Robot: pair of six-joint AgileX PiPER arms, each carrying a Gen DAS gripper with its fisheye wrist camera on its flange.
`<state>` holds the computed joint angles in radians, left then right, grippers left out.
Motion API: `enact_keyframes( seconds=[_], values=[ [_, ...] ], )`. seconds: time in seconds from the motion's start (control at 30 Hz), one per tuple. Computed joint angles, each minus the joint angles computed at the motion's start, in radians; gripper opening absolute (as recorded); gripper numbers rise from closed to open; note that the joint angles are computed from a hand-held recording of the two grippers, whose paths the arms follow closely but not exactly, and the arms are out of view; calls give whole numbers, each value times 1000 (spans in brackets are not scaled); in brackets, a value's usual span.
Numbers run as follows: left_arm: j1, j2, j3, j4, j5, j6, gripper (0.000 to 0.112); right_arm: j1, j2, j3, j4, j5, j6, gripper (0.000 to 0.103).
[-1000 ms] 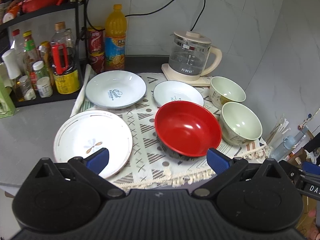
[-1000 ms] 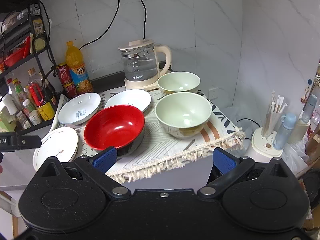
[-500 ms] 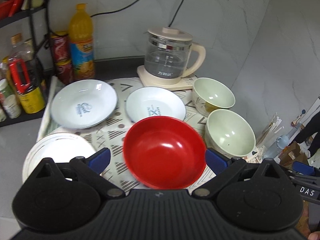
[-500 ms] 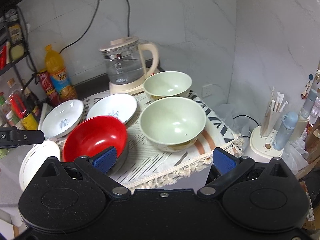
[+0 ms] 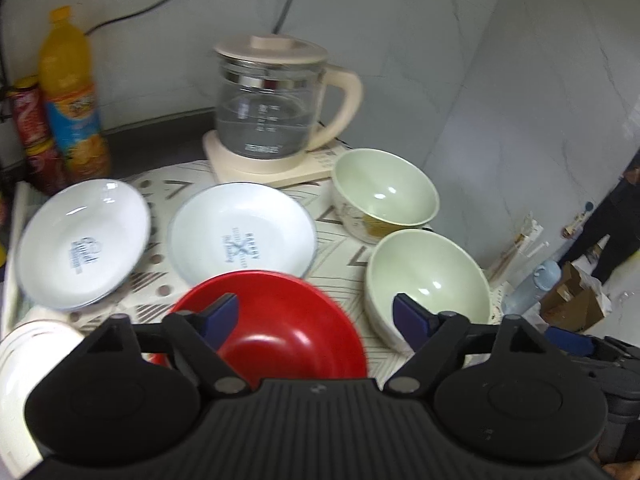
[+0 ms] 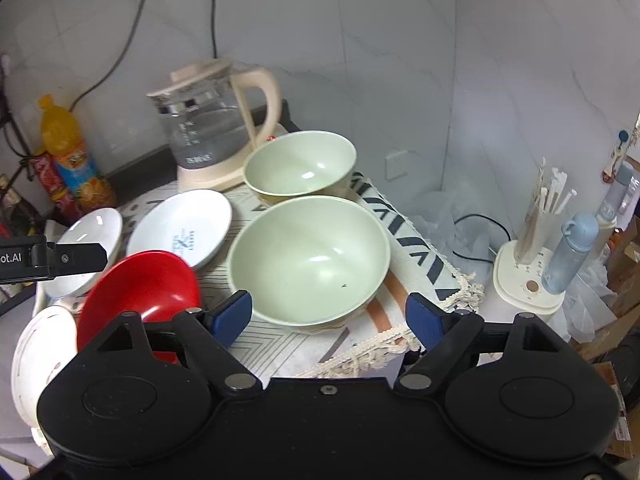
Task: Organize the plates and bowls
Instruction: 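Close the right gripper on the rim of the large pale green bowl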
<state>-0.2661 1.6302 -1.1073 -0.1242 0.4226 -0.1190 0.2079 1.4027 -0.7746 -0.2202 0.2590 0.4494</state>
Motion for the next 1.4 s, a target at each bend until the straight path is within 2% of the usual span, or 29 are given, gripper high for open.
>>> enact_keyframes(
  seconds=[0.07,0.57,0.8,0.9,0.97,1.1,1.17,1.3,1.37,1.4],
  values=[
    [1,42,-40,-53,18,59,69,-11,32,-21,2,6,0,77],
    [-16,342,-373,-179,162,252,64,-76,246,-174,0,51,79,65],
    [-18,483,-546,-203,266,308,56,-104,326,-228,100,77,37,55],
    [-16,542,-617,-209,316,322,51,-104,361,-253,105,95,59,48],
    [-16,578,-665,-214,352,333,47,-106,384,-268,125,108,58,39],
    [-18,645,-755,-215,423,340,33,-107,422,-291,161,116,62,38],
    [-23,668,-783,-194,440,324,27,-104,432,-296,164,113,67,32],
    [-25,715,-850,-173,494,298,18,-116,456,-316,271,115,-21,20],
    [-27,728,-864,-160,500,282,13,-114,473,-330,279,125,-25,13],
    [-25,728,-863,-163,498,279,12,-113,480,-335,284,129,-29,13]
  ],
)
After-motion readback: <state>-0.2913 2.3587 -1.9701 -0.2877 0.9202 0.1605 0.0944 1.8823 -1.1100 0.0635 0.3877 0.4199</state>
